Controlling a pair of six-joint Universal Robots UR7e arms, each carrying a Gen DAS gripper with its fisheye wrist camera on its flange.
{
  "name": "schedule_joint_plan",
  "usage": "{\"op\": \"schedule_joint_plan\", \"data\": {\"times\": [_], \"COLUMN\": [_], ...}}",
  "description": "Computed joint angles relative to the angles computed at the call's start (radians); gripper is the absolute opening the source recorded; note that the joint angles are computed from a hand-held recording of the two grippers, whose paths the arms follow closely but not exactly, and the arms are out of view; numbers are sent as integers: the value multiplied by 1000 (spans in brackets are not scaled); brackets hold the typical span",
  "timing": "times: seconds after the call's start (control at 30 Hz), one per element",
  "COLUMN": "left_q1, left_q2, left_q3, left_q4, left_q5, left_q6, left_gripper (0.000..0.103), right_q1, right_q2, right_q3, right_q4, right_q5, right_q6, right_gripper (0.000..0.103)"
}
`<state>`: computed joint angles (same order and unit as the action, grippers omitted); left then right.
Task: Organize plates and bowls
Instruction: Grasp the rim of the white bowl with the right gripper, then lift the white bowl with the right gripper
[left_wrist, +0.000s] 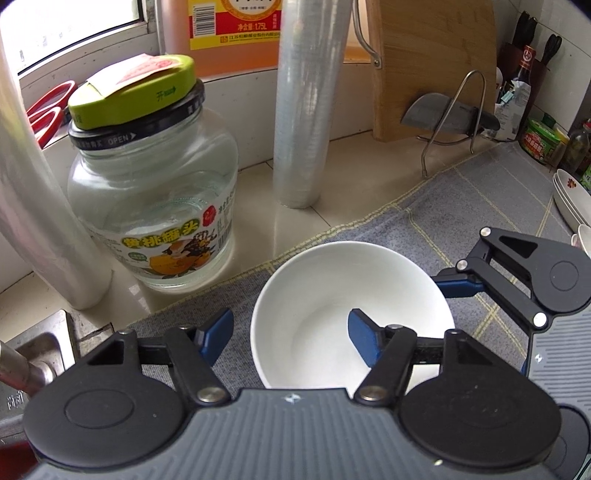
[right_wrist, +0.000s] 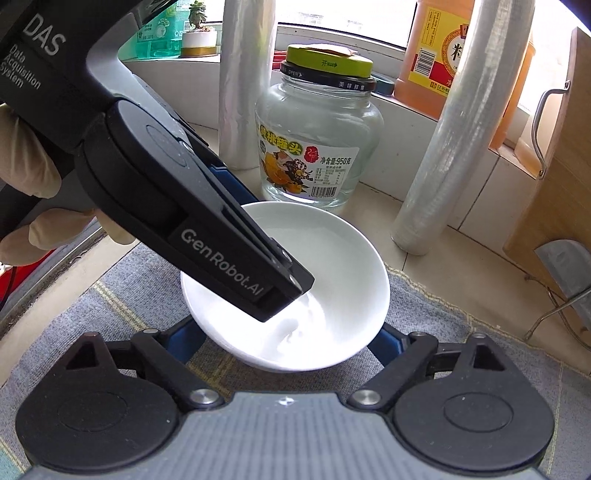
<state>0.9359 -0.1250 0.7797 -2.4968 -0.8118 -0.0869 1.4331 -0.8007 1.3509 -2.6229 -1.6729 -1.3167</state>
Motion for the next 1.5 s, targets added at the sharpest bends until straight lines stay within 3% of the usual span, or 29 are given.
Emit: {"op": "schedule_joint_plan", "data": {"times": [0.23, 0.7, 1.1, 1.5], "left_q1": [2, 4, -19, -81], "left_q2": [8, 30, -2, -34], "left_q3": [-22, -71, -9, 75], "left_q4": [29, 55, 33, -2], "left_q5": [-15, -49, -57, -24], "left_q6": [-11, -7, -27, -67], "left_gripper": [60, 60, 59, 59], "right_q1": [-2, -3, -1, -12], "right_q2": [0, -6, -37, -147], "right_q3": [-4, -12, 3, 77], "right_q4": [7, 30, 62, 104], "right_q5": [5, 11, -4, 26], "right_q6": [0, 23, 31, 9], "right_gripper": [94, 94, 94, 94]}}
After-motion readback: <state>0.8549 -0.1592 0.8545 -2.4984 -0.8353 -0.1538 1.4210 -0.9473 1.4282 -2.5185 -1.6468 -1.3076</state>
